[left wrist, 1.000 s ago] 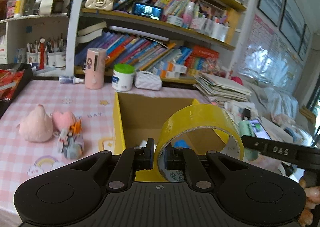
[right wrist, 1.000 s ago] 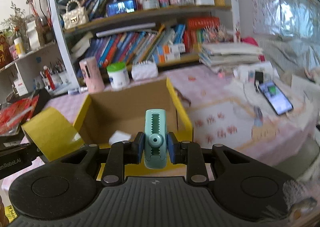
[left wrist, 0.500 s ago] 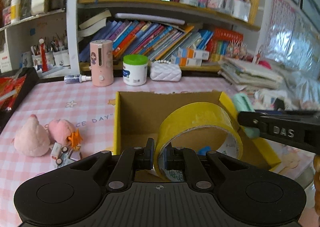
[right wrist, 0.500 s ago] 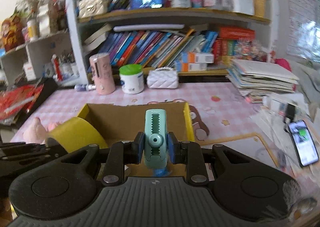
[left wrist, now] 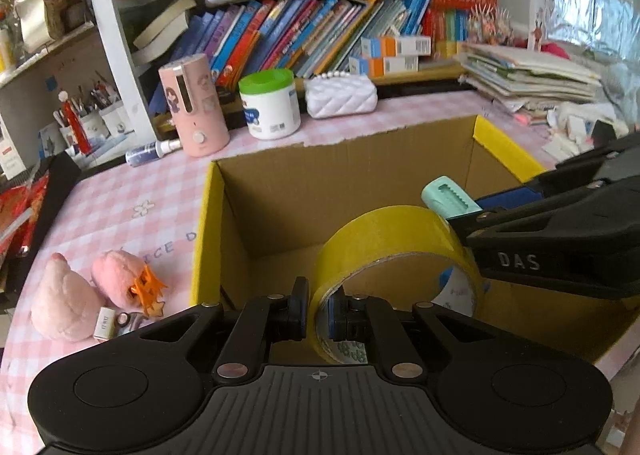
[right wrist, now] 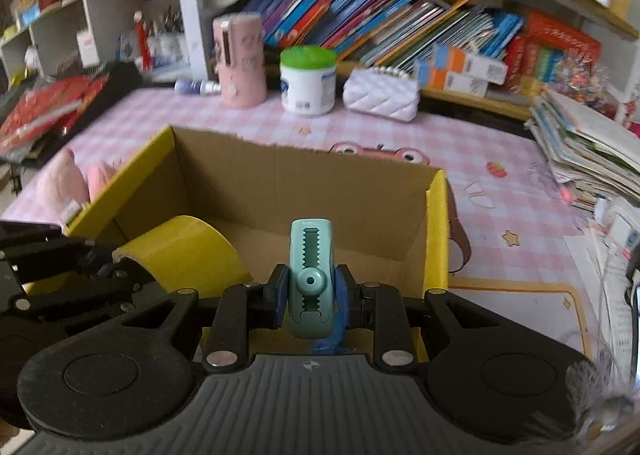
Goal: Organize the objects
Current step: 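Carry the tape roll with the left tool while the right tool lowers the stapler into the box, then open the left tool to drop the tape roll while the right tool releases the stapler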
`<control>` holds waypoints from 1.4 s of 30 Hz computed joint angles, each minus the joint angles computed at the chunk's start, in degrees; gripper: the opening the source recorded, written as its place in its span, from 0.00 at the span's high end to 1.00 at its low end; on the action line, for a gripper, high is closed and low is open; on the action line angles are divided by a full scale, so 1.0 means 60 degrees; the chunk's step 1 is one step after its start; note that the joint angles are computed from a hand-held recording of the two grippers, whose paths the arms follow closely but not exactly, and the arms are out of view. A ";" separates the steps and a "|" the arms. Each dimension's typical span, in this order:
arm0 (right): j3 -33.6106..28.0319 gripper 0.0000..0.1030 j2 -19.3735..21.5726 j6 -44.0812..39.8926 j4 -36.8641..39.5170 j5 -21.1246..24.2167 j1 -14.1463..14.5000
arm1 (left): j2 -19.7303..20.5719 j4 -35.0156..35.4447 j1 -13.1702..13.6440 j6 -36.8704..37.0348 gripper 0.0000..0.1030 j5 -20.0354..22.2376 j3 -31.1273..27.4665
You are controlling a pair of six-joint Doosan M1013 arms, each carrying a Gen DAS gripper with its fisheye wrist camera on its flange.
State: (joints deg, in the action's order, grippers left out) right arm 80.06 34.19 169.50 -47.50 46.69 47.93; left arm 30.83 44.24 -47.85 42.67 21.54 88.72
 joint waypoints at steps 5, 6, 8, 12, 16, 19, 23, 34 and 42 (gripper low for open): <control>-0.0299 0.77 0.0191 -0.1420 0.1043 0.0053 -0.0236 | 0.0159 -0.0329 -0.0034 0.0450 0.91 0.0400 -0.0203; -0.0348 0.77 0.0224 -0.1658 0.1216 0.0065 -0.0269 | 0.0174 -0.0180 -0.0049 0.0321 0.91 0.0458 -0.0211; -0.0430 0.77 0.0280 -0.2046 0.1451 0.0121 -0.0325 | 0.0185 -0.0157 -0.0047 0.0315 0.90 0.0474 -0.0226; -0.0488 0.77 0.0324 -0.2605 0.1855 0.0119 -0.0448 | 0.0181 -0.0113 -0.0037 0.0166 0.86 0.0449 -0.0234; -0.0513 0.77 0.0347 -0.2927 0.2131 0.0083 -0.0493 | 0.0186 0.0114 -0.0076 0.0010 0.80 0.0525 -0.0251; -0.0559 0.77 0.0377 -0.3279 0.2440 0.0112 -0.0518 | 0.0113 0.0240 -0.0094 -0.0077 0.67 0.0354 -0.0161; -0.0589 0.77 0.0388 -0.3283 0.2443 0.0141 -0.0515 | -0.0012 0.0780 -0.0164 -0.0162 0.48 0.0103 0.0046; -0.0341 0.59 0.0184 -0.1912 0.1421 -0.0081 -0.0306 | -0.0391 0.3511 -0.0314 -0.2927 0.18 -0.0060 0.0578; -0.0126 0.58 -0.0058 0.0116 -0.0080 0.0013 0.0105 | -0.0820 0.5284 -0.0290 -0.4915 0.16 -0.0329 0.1154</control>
